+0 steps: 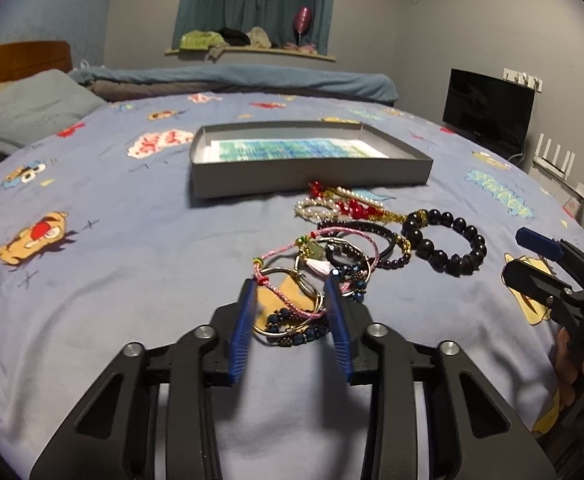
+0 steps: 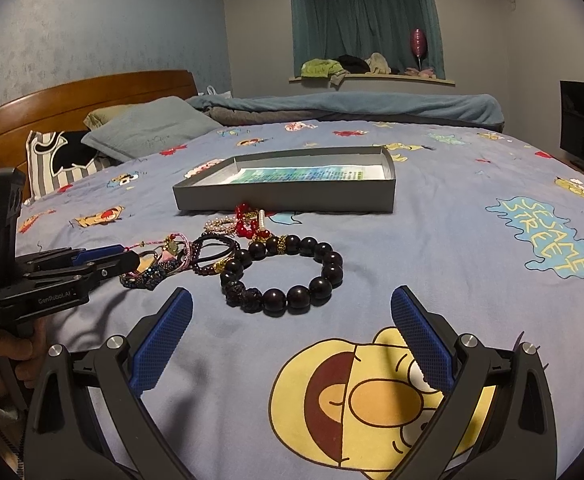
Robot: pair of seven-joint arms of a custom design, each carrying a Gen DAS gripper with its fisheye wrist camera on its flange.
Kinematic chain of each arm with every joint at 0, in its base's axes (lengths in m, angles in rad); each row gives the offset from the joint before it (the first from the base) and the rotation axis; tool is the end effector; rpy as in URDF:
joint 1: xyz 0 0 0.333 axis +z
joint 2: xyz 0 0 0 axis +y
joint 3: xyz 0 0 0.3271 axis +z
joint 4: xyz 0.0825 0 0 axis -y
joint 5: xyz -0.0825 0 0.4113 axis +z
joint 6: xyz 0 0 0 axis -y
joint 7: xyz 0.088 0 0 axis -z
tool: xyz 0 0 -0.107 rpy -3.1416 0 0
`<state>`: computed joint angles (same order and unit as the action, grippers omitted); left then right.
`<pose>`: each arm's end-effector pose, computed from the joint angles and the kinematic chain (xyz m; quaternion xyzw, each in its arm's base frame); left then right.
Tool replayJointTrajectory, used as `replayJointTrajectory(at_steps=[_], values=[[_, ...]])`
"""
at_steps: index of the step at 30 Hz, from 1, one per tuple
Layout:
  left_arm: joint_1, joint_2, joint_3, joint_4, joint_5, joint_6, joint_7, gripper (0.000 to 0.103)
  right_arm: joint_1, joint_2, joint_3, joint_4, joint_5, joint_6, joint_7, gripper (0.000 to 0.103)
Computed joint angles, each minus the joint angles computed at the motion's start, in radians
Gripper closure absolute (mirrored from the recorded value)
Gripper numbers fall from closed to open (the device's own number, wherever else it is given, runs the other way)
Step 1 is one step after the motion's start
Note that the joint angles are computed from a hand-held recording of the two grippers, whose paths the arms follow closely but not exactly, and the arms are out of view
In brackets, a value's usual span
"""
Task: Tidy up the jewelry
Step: 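Grasp the pink cord bracelet with the left tool while the right tool grasps the black bead bracelet, then carry both bracelets into the gray box and open both tools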
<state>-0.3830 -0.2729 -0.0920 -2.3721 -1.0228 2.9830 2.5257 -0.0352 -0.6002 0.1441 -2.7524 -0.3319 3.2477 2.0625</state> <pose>0.4794 -0.1822 0.5062 -0.4553 0.7610 -0.4234 0.1851 0.4003 0.0808 0.5122 -0.6034 0.6082 -0.3328 0.3940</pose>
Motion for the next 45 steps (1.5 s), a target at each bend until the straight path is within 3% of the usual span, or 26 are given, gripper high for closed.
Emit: replayJointTrajectory(at_steps=[4, 6, 10, 14, 18, 24, 31, 33, 34, 45], values=[[0.029, 0.028, -0.004, 0.034, 0.042, -0.067, -0.050, 0.089, 0.035, 0.024, -0.028, 0.034, -0.005, -0.048, -0.018, 0.005], [0.026, 0.032, 0.008, 0.047, 0.005, -0.097, -0.020, 0.100, 0.045, 0.034, -0.039, 0.050, -0.006, -0.070, -0.023, 0.005], [0.018, 0.015, 0.013, 0.049, -0.104, -0.093, 0.100, 0.100, 0.089, 0.049, -0.090, 0.070, 0.004, -0.092, -0.036, 0.005], [0.012, -0.001, 0.020, 0.062, -0.233, -0.092, 0.228, 0.100, 0.135, 0.066, -0.149, 0.091, 0.030, -0.109, -0.060, 0.018], [0.026, -0.012, 0.026, 0.089, -0.368, -0.140, 0.363, 0.100, 0.182, 0.086, -0.206, 0.114, 0.064, -0.125, -0.092, 0.026], [0.076, -0.032, 0.013, 0.108, -0.503, -0.230, 0.488, 0.100, 0.248, 0.127, -0.268, 0.157, 0.133, -0.174, -0.160, 0.030], [0.121, -0.018, -0.011, 0.147, -0.555, -0.257, 0.528, 0.100, 0.293, 0.156, -0.289, 0.187, 0.207, -0.227, -0.259, 0.064], [0.128, -0.011, -0.014, 0.160, -0.569, -0.263, 0.536, 0.100, 0.331, 0.156, -0.323, 0.187, 0.250, -0.228, -0.299, 0.085], [0.131, -0.010, -0.015, 0.164, -0.576, -0.266, 0.540, 0.100, 0.337, 0.155, -0.328, 0.185, 0.265, -0.227, -0.312, 0.087], [0.156, 0.021, -0.029, 0.222, -0.583, -0.276, 0.534, 0.100, 0.334, 0.118, -0.330, 0.164, 0.294, -0.096, -0.323, 0.089]])
